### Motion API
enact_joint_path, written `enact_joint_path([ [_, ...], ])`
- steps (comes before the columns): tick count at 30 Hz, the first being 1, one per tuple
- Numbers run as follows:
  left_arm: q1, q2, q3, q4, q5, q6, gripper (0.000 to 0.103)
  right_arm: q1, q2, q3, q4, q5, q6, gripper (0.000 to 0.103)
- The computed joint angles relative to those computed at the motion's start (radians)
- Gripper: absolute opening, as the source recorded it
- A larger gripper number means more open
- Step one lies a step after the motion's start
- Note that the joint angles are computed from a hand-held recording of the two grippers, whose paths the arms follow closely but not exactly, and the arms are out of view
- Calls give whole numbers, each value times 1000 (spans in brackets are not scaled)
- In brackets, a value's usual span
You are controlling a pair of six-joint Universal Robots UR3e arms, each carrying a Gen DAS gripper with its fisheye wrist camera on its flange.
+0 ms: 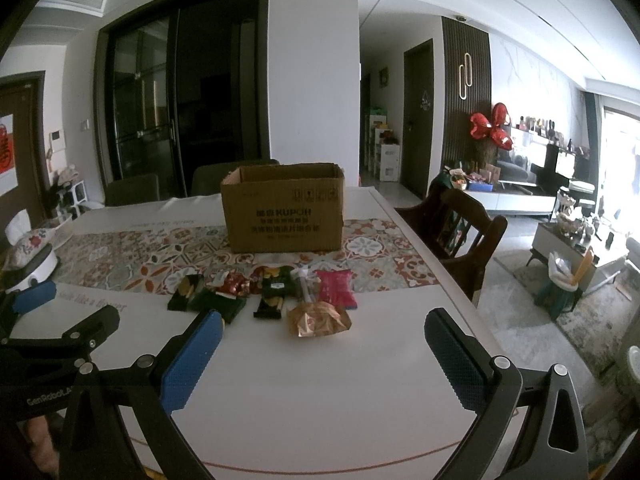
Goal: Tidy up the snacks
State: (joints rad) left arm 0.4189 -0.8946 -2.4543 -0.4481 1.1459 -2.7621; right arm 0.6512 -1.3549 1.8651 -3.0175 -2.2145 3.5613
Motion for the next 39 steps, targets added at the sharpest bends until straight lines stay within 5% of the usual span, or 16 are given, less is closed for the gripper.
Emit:
enact_joint_path([
  [11,-160,-207,124,73,135,-79,103,-44,-33,-12,49,50,-13,102],
  [23,-247,-474,221,190,160,-77,102,-162,74,-44,7,216,-71,102],
  [39,-338,-853,495,95,211,-90,80,-288,291,-217,14,356,-133,102],
])
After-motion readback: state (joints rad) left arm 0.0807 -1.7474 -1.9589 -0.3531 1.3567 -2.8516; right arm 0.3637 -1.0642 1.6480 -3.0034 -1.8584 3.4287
